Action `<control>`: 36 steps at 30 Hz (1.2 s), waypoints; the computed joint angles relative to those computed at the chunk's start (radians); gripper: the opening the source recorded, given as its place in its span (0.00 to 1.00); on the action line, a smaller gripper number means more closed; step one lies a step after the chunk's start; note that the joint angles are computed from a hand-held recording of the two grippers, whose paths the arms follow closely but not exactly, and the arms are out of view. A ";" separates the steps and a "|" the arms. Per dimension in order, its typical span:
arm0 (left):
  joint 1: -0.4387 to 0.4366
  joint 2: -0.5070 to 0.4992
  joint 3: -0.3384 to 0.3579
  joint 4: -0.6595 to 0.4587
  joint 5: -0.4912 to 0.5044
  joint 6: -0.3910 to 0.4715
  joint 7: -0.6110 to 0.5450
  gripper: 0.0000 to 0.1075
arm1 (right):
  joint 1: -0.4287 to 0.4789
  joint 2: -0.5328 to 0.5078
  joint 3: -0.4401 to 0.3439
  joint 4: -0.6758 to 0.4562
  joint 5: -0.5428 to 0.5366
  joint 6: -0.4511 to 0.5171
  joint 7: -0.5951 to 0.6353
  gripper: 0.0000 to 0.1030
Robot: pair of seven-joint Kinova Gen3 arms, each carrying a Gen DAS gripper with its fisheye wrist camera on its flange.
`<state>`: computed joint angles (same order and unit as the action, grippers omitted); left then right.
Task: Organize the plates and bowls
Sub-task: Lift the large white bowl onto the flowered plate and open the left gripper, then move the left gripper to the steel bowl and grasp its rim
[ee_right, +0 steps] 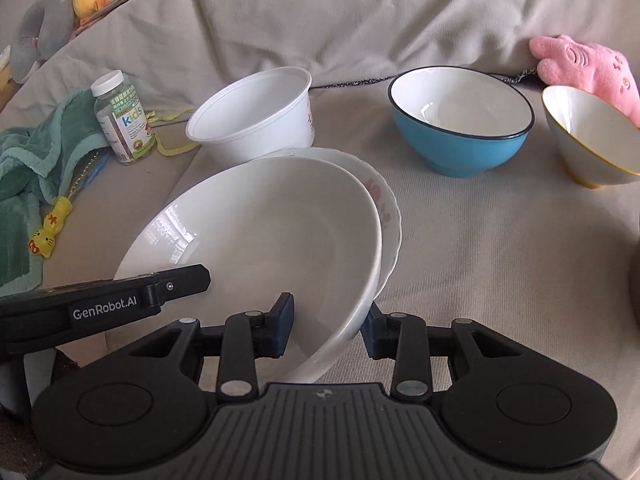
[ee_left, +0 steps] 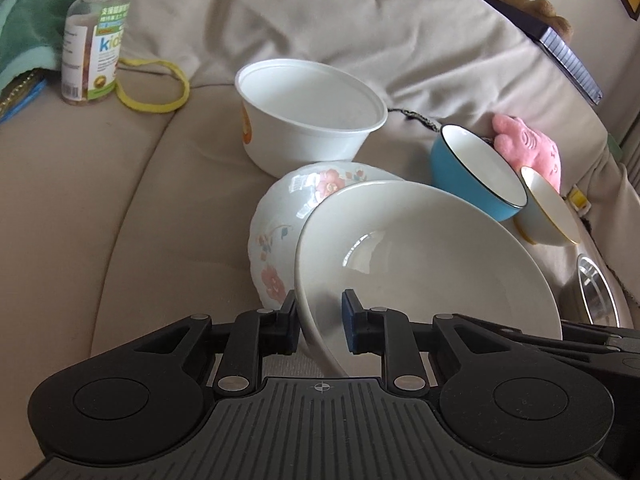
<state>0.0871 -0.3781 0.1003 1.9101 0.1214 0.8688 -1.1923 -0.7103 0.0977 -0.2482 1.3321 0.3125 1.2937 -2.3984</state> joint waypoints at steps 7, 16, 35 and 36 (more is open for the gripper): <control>-0.019 0.031 0.005 -0.019 -0.011 0.026 0.042 0.23 | -0.012 0.049 0.021 -0.052 0.043 0.047 0.035 0.33; -0.025 0.018 0.013 -0.018 -0.039 0.026 0.069 0.23 | -0.031 0.047 0.027 -0.042 0.078 0.029 0.053 0.33; -0.061 -0.109 -0.010 0.058 -0.049 -0.164 0.096 0.20 | 0.040 -0.074 -0.010 0.086 0.087 -0.078 -0.003 0.40; -0.050 -0.116 -0.010 0.063 -0.043 -0.184 0.085 0.20 | 0.045 -0.083 -0.014 0.088 0.087 -0.079 0.003 0.40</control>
